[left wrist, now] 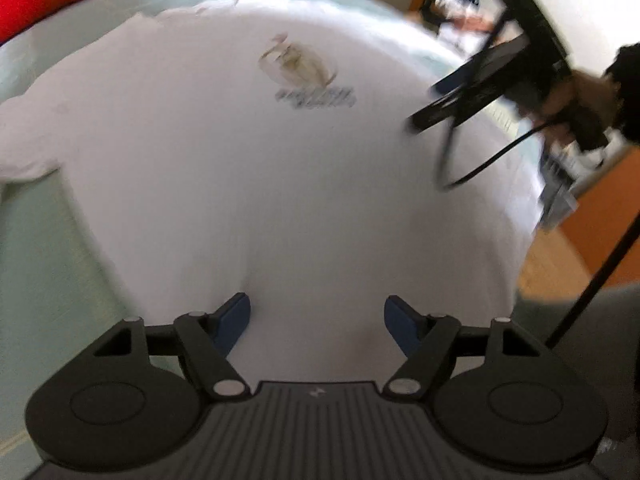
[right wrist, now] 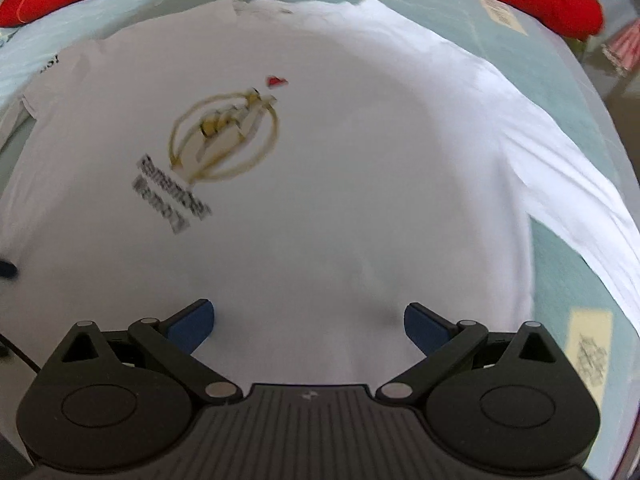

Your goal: Fold clothes

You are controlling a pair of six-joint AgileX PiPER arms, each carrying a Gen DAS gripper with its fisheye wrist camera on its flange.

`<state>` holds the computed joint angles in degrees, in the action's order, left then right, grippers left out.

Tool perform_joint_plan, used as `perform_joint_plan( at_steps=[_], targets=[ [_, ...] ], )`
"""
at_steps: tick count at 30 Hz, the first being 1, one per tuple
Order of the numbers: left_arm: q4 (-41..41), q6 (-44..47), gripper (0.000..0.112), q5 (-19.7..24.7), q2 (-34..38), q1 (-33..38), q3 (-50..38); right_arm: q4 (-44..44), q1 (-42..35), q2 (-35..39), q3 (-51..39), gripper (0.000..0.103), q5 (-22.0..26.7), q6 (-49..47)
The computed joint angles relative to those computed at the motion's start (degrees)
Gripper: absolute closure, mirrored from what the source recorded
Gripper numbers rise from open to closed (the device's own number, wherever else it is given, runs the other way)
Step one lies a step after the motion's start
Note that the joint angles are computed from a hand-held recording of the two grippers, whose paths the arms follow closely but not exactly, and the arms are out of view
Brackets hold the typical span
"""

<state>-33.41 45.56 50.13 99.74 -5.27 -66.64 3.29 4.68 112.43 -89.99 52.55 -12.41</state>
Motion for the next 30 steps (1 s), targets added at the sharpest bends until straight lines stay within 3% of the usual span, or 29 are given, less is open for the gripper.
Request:
perform_joint_plan(
  at_steps=[2,5,9,14,19,23,30],
  targets=[
    [2.4,0.3,0.04,3.6,-0.6,1.5,-1.8,-0.7,-0.9,-3.0,3.6,0.0,-0.3,0.2],
    [0.7,3.5,0.04,5.4,-1.6,1.8,-2.4,3.2,-2.6,-7.7,8.2,0.0,-1.0,-3.6],
    [-2.7,8.6,0.04,0.6,-0.4,-2.0,-0.2,12.2,-3.0,-12.0,14.1,0.0,-1.3,-17.8],
    [-0.6,7.7,0.039,-6.6,-1.7,-6.0,5.8,12.8,-2.8,-14.3,22.1,0.0,-3.6,-33.7],
    [11.6,-3.1,0.038,-2.4,-5.3,-8.3,5.8,12.3,-11.9,-16.3,26.5,0.0,-0.5,-41.6],
    [16.8,-12.0,0.039,0.8,-4.8,-11.1,0.5,9.1,-13.1,-15.8,23.4,0.0,3.8,-38.8],
    [20.7,-22.0,0.039,-7.7,1.6,-14.5,-4.2,19.1,-10.3,-11.0,16.9,0.0,-1.9,-38.1]
  ],
)
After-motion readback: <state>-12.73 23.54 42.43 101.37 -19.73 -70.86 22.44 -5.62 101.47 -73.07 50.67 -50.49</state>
